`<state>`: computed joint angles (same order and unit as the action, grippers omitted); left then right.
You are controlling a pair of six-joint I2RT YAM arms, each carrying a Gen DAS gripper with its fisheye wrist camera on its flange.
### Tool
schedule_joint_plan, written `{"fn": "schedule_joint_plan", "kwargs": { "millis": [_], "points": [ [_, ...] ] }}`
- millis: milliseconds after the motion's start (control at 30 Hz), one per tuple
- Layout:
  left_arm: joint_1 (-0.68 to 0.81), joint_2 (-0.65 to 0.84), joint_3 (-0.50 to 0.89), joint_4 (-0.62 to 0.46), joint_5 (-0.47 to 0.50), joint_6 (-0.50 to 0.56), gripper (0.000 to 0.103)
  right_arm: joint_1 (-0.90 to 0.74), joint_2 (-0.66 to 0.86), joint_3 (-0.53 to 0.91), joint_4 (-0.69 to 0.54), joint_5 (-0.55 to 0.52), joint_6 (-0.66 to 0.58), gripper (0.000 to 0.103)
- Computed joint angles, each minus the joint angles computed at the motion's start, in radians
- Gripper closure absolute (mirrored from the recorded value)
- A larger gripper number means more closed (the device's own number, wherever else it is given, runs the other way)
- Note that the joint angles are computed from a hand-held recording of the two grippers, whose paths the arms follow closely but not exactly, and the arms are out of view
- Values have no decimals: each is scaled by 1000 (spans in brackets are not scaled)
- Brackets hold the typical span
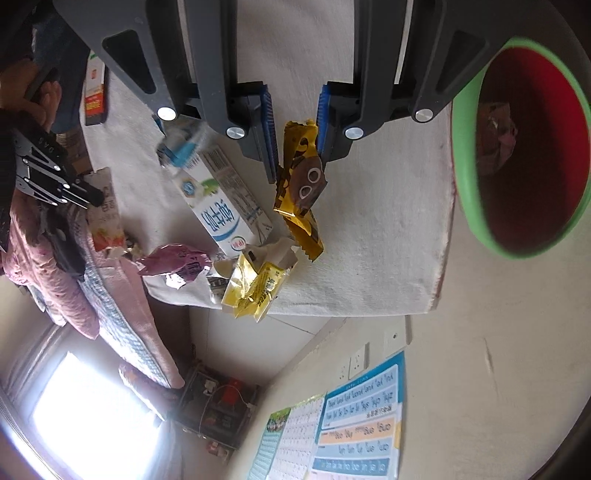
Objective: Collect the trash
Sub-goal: 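Carry both items over the red bucket and open both tools to drop them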
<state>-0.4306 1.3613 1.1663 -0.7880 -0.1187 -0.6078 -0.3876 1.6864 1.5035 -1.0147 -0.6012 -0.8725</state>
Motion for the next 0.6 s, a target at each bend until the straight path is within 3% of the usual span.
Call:
{"fn": "schedule_joint_plan", "kwargs": {
  "millis": [333, 600],
  "points": [
    [-29, -225, -77, -122, -69, -75, 87, 105, -163, -67, -53, -49, 39, 92],
    [67, -394, -133, -218, -74, -58, 87, 270, -257, -114, -35, -31, 140, 92]
  ]
}}
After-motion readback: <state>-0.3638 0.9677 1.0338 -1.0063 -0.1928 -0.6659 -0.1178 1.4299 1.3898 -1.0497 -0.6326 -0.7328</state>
